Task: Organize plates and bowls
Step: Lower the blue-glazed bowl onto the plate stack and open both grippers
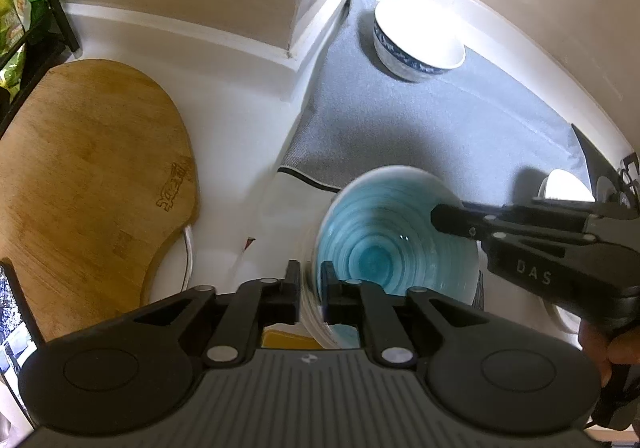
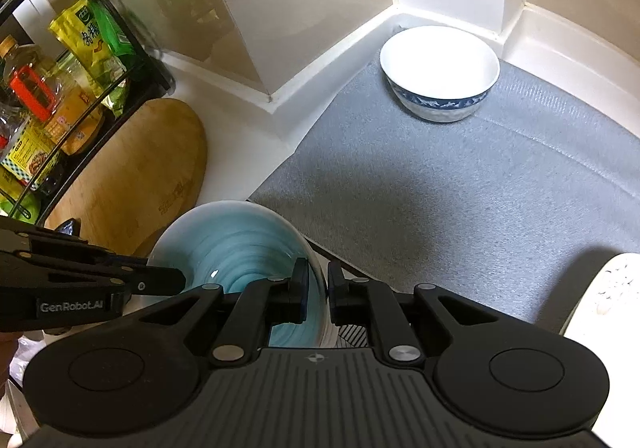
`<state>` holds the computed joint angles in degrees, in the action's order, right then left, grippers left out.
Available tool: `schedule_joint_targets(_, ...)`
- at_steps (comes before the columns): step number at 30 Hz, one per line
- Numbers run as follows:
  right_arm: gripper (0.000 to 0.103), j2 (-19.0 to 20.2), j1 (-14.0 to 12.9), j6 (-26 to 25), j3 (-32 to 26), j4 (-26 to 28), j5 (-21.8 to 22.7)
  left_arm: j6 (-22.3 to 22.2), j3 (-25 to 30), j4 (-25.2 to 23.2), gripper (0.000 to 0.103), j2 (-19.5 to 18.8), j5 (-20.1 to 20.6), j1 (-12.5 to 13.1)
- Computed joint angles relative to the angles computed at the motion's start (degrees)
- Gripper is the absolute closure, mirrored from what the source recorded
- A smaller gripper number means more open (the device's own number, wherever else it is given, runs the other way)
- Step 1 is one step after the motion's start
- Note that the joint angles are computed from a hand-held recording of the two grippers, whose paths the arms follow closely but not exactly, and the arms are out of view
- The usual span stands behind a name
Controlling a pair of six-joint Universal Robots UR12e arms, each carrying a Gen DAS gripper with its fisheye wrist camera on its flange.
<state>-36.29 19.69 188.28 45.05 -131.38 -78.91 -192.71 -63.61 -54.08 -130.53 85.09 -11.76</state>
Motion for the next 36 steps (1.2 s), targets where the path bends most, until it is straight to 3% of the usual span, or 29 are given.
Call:
schedule_joint_targets(5, 0.092, 0.39, -0.52, 2.36, -0.62, 2.11, 2.31, -1.61, -0.85, 2.14, 0.067, 0.45, -0.16, 0.56)
schedule_joint_targets(9, 0.092, 0.41, -0.39, 2.03, -0.82, 2.52, 1.9, -1.61, -1.27, 2.96, 0.064, 0.58, -0.04, 0.59)
schedule_joint_targets(11, 0.092, 0.34, -0.3, 2.34, -0.76, 2.48, 1.57, -1.23, -1.61, 3.86, 0.057, 0.67, 0.2, 0.53)
schedule_joint_targets(14, 0.092, 0.07, -0.22, 2.11, -0.34, 1.97, 1.12, -0.66, -1.44, 3.81, 0.057, 0.28, 1.35, 0.42)
schedule_joint_targets(16, 0.092, 0.0, -0.23, 1.91, -0.26, 1.81, 1.21, -1.83, -0.93, 2.32, 0.055, -0.28, -0.26, 0.91)
schedule_joint_targets(27, 0.093, -0.66, -0.16, 1.5, 0.46, 2.22, 0.86, -4.55, -0.75, 1.69, 0.035, -1.61, -3.72, 1.96)
schedule_joint_targets(36, 0.092, -0.61, -0.44, 1.87, 0.28, 3.19, 1.68, -3.85, -1.01, 1.84, 0.032, -0.83, -3.02, 1.51)
